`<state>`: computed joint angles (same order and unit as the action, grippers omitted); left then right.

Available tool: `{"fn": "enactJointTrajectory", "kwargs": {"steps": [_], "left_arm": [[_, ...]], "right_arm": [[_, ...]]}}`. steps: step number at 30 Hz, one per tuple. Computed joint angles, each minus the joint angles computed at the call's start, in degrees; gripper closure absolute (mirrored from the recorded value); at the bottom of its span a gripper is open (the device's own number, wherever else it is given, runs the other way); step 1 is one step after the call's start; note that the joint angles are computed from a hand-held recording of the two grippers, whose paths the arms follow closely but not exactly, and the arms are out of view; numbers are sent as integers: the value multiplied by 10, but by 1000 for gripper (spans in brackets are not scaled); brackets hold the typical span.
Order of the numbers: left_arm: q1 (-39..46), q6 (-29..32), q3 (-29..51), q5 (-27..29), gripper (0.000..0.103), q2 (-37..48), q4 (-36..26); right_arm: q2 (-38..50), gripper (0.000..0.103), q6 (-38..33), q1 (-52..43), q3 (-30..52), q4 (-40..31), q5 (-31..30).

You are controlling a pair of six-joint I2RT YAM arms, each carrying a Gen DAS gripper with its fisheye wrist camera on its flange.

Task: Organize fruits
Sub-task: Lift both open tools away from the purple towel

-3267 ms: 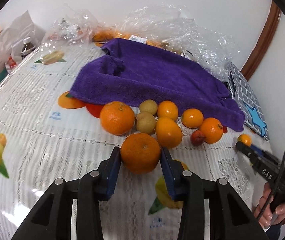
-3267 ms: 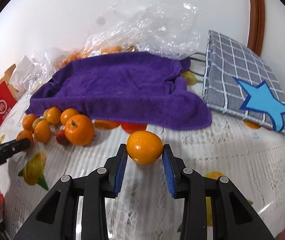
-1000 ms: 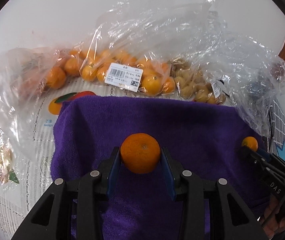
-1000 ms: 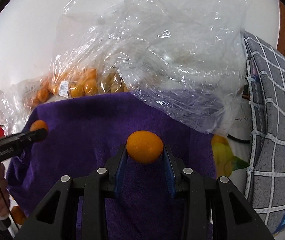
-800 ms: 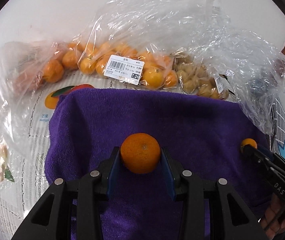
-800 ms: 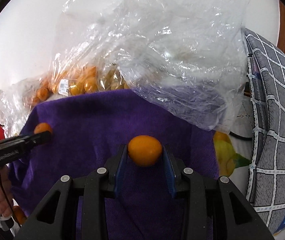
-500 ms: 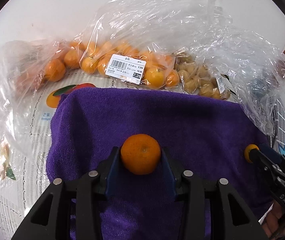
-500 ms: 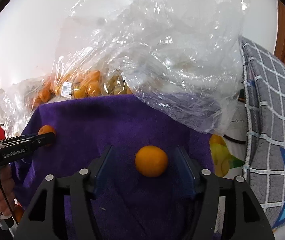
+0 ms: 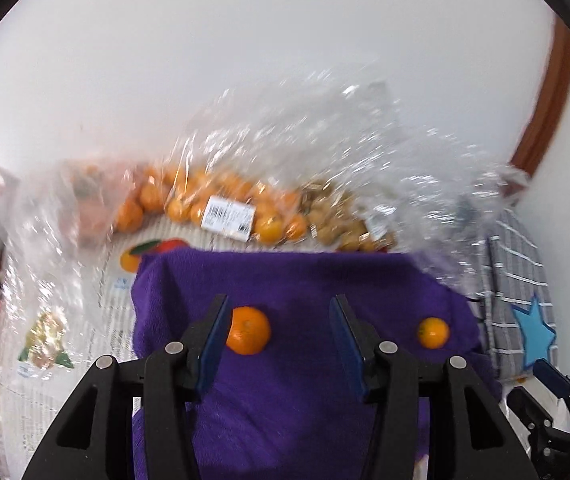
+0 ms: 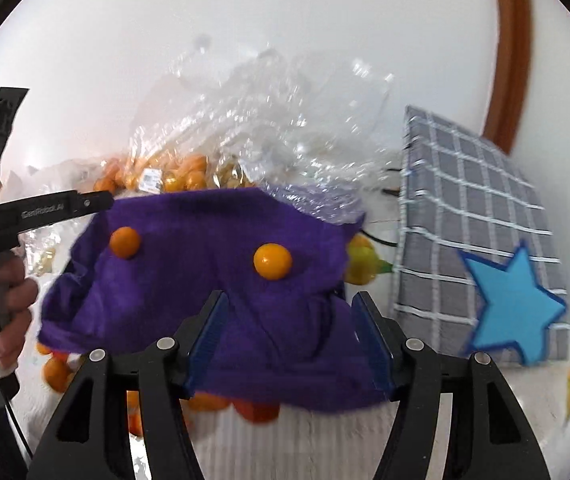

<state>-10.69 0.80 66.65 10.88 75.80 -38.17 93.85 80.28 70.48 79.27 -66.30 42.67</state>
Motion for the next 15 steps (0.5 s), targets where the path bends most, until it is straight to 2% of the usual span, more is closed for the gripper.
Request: {"fn": "enactJointTrajectory", "kwargs": {"steps": [3, 6, 11, 15], "left_arm": [[-1, -7, -27, 8, 55, -67, -5], [10, -1, -47, 16, 55, -116, -32], [68, 23, -76, 74, 55, -199, -114], [97, 53, -101, 83, 55, -260, -161]], "right_arm": [[-2, 39, 47, 40, 36, -70, 9], [-11, 39, 85, 78, 46, -102, 17], [-1, 39, 137, 126, 49, -112, 26], [13, 39, 165, 166, 52, -113, 30]]}}
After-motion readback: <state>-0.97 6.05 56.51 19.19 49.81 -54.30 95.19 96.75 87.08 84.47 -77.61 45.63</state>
